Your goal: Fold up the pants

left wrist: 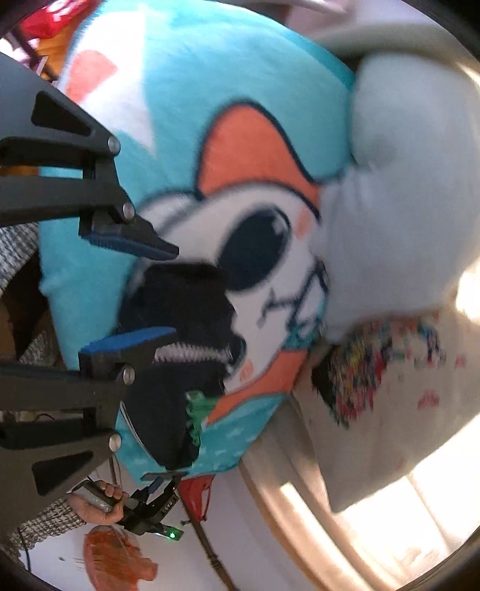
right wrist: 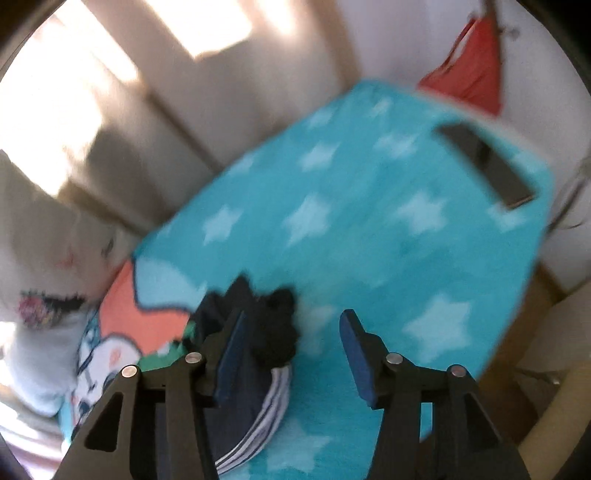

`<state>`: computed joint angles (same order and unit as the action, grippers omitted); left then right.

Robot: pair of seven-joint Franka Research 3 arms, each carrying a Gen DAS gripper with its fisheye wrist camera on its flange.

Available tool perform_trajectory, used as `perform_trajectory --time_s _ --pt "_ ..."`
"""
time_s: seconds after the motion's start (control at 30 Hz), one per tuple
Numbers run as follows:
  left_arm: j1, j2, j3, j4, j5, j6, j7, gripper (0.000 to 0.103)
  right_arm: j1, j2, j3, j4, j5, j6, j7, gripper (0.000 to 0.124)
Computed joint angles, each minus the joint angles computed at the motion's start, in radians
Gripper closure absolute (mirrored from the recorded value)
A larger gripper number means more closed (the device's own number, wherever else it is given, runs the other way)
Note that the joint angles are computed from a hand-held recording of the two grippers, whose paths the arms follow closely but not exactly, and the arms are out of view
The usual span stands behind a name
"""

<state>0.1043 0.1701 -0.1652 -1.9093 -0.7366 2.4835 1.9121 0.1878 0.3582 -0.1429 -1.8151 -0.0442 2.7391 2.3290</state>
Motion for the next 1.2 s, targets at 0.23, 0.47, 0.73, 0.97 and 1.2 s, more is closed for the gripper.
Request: perform_trajectory --time_s 0.23,0.47,0.73,0.97,1.2 --pt "-0.065 0.183 -0.036 0.184 0.189 -0.025 -0.082 0.06 -0.051 0.068 0.183 0.142 0.156 -0.074 -0.34 0.067" --pt "-0.033 0.249 -0.07 0.222 0.331 -0.06 -0.191 0.06 0.02 0.247 0.214 0.353 0.27 -0.272 -0.517 0.067" --pt "0.029 0.076 -0.077 0.042 0.139 0.016 -0.115 0.06 0.046 0.281 0.187 0.391 0.324 -0.279 -0.511 0.037" --pt "-0.023 0.0 -0.032 -0.04 0.139 0.113 -0.168 0.059 0.098 0.336 0.157 0.486 0.247 -0.341 -0.504 0.021" --pt "-0.104 -0.084 -0.004 -0.109 0.336 0.271 -0.349 0.059 0.093 0.324 0.173 0.458 0.219 -0.322 -0.604 0.021"
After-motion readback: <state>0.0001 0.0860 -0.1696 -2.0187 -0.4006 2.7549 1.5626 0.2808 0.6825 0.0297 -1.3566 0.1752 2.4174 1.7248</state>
